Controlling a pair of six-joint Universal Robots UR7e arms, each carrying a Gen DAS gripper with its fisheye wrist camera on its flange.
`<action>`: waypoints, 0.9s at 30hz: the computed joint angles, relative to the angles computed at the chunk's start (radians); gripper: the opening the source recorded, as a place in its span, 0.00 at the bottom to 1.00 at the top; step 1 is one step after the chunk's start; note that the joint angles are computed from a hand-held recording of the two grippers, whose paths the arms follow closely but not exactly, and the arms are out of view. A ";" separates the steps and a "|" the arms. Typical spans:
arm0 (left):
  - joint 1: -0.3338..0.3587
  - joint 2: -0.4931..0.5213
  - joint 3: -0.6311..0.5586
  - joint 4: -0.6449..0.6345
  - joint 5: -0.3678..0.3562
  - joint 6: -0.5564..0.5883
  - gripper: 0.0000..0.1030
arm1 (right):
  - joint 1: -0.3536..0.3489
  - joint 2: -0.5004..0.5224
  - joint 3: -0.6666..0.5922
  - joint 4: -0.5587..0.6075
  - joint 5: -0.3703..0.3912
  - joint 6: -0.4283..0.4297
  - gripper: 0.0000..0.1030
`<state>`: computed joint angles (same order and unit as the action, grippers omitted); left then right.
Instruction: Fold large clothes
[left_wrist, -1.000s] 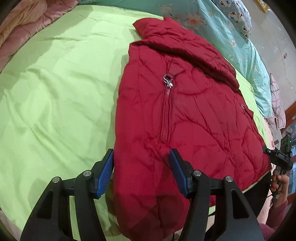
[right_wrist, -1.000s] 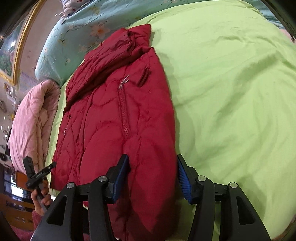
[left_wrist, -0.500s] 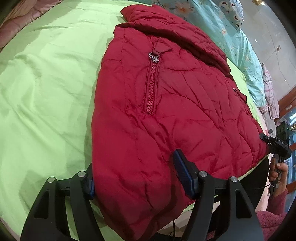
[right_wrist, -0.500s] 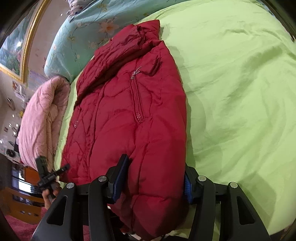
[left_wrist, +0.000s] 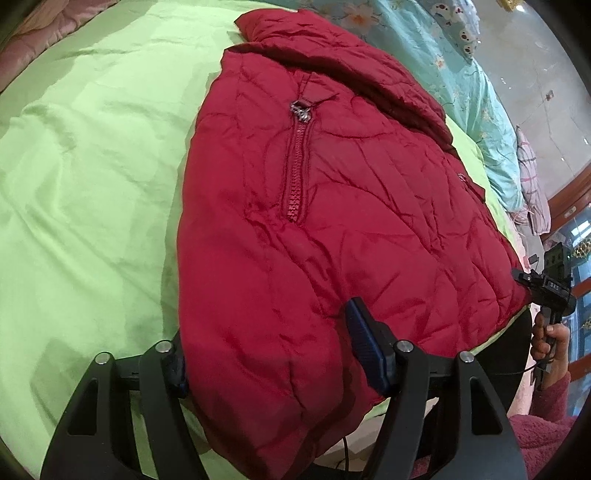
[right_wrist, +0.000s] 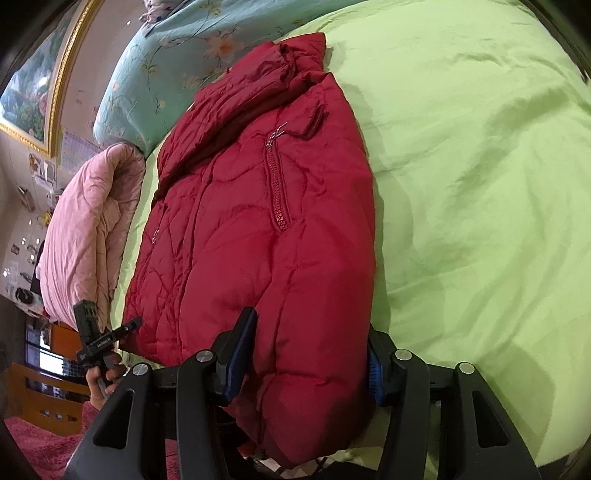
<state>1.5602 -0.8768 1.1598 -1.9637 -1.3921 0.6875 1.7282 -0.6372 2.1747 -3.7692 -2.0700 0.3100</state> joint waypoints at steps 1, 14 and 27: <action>-0.002 -0.005 0.012 -0.010 0.001 0.010 0.53 | 0.000 0.003 -0.002 0.000 0.001 -0.005 0.44; -0.005 -0.002 0.008 0.002 -0.007 0.034 0.35 | -0.003 0.011 0.021 -0.054 0.035 -0.037 0.39; -0.017 -0.063 0.064 -0.079 -0.154 0.083 0.14 | 0.026 0.025 0.012 -0.177 0.094 -0.093 0.19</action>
